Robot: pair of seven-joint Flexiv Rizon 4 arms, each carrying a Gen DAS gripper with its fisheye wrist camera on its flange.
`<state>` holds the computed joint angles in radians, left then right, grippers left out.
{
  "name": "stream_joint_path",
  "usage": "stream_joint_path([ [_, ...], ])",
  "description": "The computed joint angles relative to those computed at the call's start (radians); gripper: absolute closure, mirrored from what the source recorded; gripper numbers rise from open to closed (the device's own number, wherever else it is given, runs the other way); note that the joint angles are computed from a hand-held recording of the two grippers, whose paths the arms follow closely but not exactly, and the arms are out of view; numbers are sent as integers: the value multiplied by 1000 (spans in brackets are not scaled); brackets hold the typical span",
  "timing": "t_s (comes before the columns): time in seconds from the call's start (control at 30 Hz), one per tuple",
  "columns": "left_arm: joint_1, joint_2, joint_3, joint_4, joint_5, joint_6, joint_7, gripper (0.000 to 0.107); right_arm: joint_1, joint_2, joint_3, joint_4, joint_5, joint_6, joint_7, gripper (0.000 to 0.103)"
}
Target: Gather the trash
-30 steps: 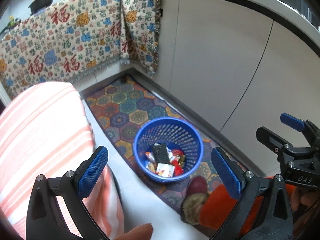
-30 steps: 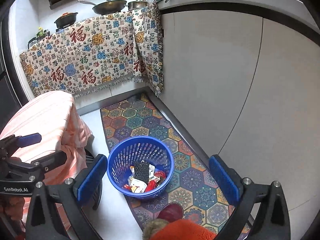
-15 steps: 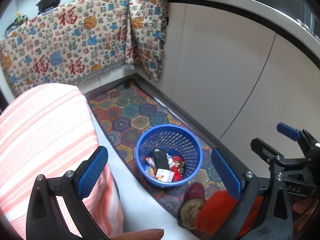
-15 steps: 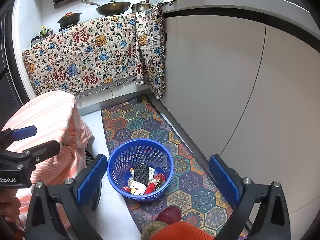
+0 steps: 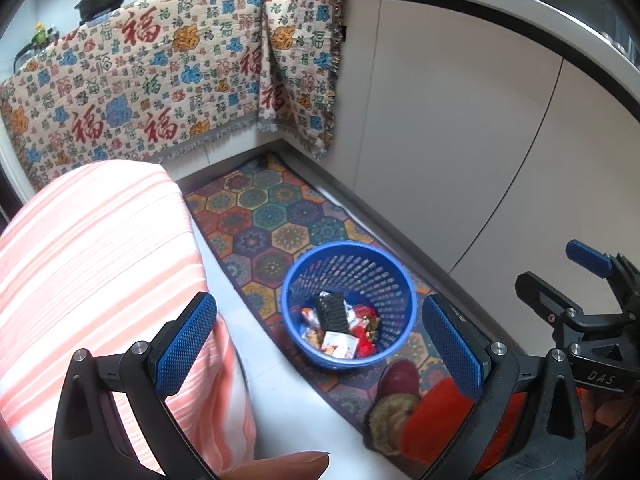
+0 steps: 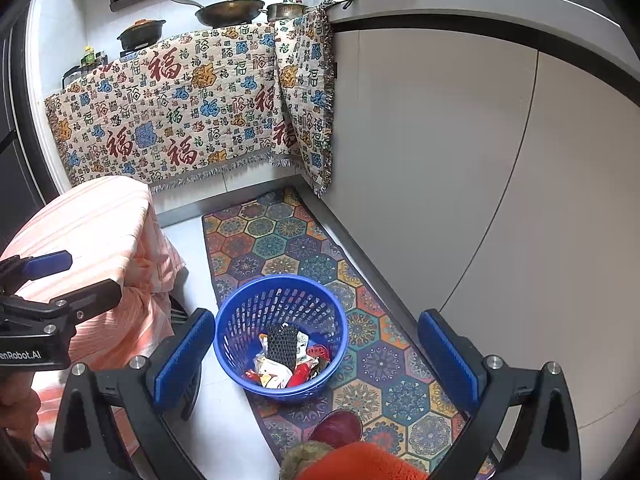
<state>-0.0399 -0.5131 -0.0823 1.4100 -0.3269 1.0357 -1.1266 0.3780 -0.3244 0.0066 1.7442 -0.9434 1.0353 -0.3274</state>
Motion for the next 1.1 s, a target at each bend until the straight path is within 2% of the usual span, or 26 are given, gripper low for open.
stream_joint_path([
  [1.1, -4, -10, 4, -18, 17, -25, -15, 4, 0, -4, -3, 8, -2, 4, 3, 0],
])
